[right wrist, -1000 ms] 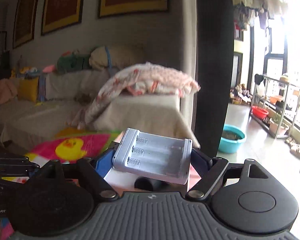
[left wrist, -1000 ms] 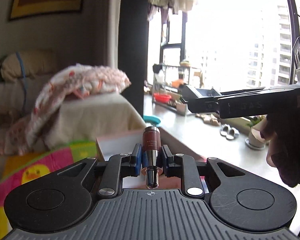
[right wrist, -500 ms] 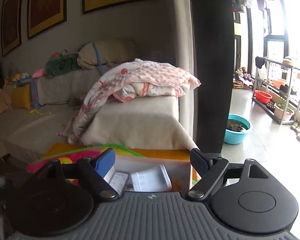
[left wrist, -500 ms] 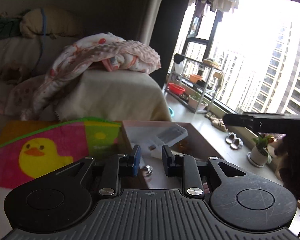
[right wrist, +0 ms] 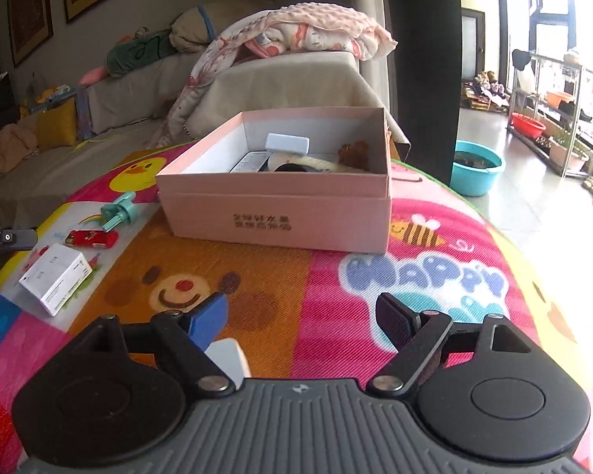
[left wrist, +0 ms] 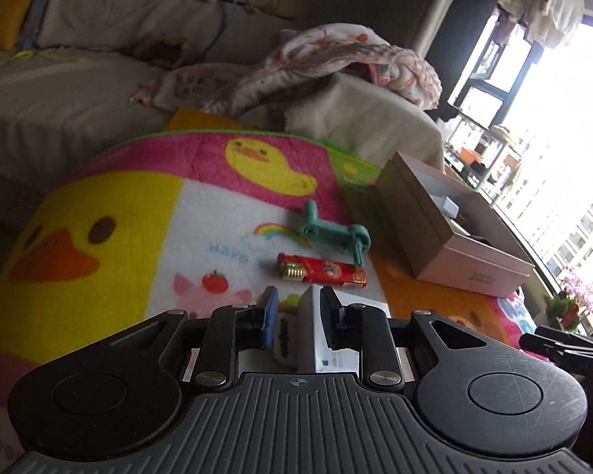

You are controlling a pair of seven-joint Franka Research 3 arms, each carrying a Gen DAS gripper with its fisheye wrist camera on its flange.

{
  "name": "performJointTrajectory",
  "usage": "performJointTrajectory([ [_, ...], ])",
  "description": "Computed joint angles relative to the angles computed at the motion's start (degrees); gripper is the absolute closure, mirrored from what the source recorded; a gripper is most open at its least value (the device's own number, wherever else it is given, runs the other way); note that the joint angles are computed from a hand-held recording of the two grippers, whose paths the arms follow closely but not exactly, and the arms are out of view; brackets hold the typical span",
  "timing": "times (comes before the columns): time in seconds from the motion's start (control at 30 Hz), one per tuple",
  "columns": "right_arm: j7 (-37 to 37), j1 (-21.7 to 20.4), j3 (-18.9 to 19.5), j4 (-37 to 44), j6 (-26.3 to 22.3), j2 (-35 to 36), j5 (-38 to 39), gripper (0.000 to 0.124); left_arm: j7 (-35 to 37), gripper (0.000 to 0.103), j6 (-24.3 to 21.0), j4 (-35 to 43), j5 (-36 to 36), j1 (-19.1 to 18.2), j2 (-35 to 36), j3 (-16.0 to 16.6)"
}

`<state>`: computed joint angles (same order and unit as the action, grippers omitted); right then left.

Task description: Organize rigid objects

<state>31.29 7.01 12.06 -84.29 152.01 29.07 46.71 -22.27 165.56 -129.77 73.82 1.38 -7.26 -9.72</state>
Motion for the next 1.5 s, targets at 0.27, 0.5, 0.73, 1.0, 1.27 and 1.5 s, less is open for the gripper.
performJointTrajectory([
  [0.27, 4.6, 1.1, -1.0, 0.1, 1.6, 1.0, -0.5, 0.041, -3.4, 0.073, 5.7, 1.3, 1.4, 0.0, 2.7, 0.1],
  [0.5, 7.0, 0.7, -0.4, 0.6, 1.6, 1.6, -2.3, 0.041, 10.0, 0.070, 12.1, 6.7, -6.4, -3.4, 10.1, 1.3],
  [0.73, 7.3, 0.4, -0.1, 0.7, 1.6, 1.8, -2.7, 0.041, 24.6, 0.070, 4.6, 12.3, 0.2, -8.5, 11.1, 3.5],
  [1.0, 7.4, 0.3, 0.1, 0.9, 1.5, 1.9, -2.8, 0.041, 15.4, 0.070, -2.4, 18.7, -3.8, -5.0, 15.9, 6.4],
  [1.27, 7.7, 0.5, -0.1, 1.0, 1.7, 2.0, -3.5, 0.040, 28.1, 0.071, -4.0, 25.2, -20.4, -3.9, 23.3, 6.3],
  [1.5, 7.8, 0.4, 0.0, 0.9, 1.7, 2.0, -3.6, 0.039, 31.3, 0.072, -2.2, 16.4, -21.5, -6.8, 16.5, 7.0],
])
